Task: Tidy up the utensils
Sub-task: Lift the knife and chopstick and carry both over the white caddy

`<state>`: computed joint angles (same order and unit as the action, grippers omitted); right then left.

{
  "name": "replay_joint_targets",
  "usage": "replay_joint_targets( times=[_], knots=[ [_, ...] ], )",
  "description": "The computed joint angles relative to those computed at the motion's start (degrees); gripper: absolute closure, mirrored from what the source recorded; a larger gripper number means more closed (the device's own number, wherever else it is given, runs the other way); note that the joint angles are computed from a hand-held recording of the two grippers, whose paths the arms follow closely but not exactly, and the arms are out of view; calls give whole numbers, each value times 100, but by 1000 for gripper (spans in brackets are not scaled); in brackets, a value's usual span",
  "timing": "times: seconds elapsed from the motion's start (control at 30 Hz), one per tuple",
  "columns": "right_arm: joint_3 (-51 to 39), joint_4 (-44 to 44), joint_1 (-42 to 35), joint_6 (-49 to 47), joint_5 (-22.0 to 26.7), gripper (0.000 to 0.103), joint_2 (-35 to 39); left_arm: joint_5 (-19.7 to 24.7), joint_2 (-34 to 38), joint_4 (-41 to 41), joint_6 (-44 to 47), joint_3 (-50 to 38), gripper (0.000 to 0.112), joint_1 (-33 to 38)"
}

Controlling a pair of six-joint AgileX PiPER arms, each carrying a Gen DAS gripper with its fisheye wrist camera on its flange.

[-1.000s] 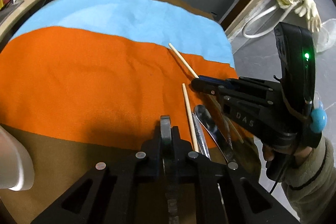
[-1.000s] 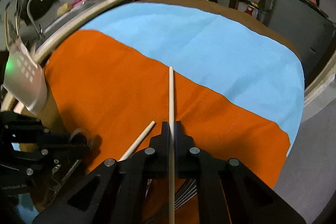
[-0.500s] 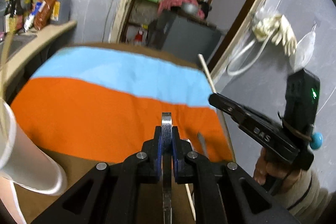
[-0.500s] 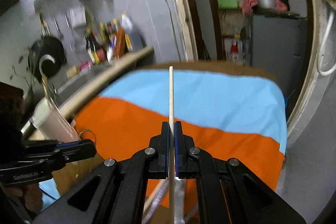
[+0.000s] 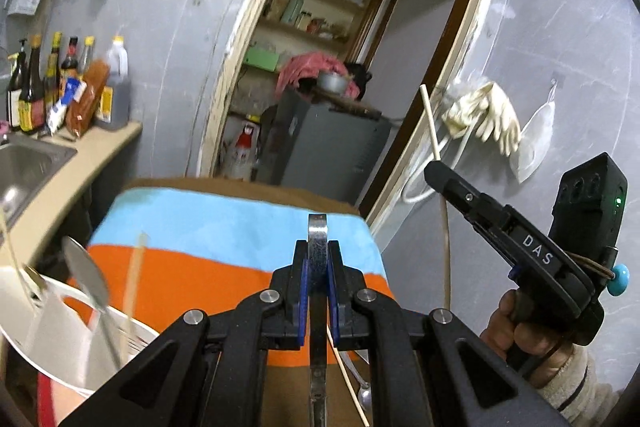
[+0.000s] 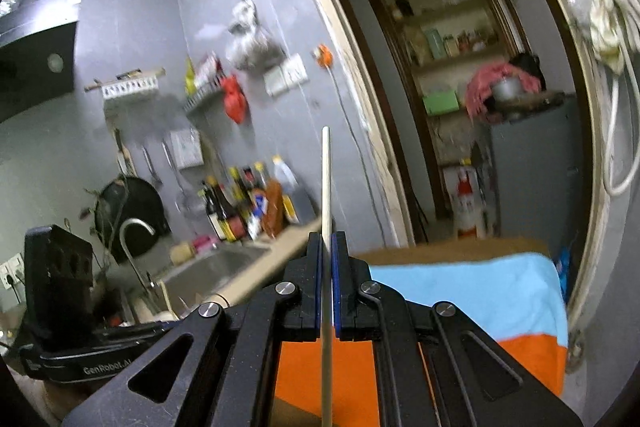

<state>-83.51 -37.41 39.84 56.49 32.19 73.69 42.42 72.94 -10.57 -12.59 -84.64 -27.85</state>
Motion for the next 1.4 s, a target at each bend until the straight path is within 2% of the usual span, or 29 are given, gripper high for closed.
replay_joint_targets(
  times=[0.17,0.4,0.6,0.83,1.0,1.13,1.27,1.4],
  knots=[
    [-788,-1418,952,1194,427,99,490,398,-320,-1046,1235,-119,104,1012],
    [-1973,-2546,1834,1996,850,99,1578,1113,-572,-2410,2678,-343,104,2721],
    [-3091,-2872,2205,2135,1090,99,2468,1556,-511,-3372,3604,-459,104,4177],
    [-3543,-3241,2256,2597,809,99,3047,1789,-88,-4748,4489,-265,104,5543],
    [-3093,-3878,2207,3631,502,99,3111,1495,197,-5183,4891,4,104,5744],
    [-2490,-4574,2206,4686,532,99,3063,1090,329,-5418,5451,320,104,5571],
    [-1948,-5124,2191,5529,605,99,2996,865,311,-5581,5866,760,104,5415],
    [-1571,-5403,2125,5995,595,99,2969,622,111,-5714,6327,1271,104,5284]
  ],
)
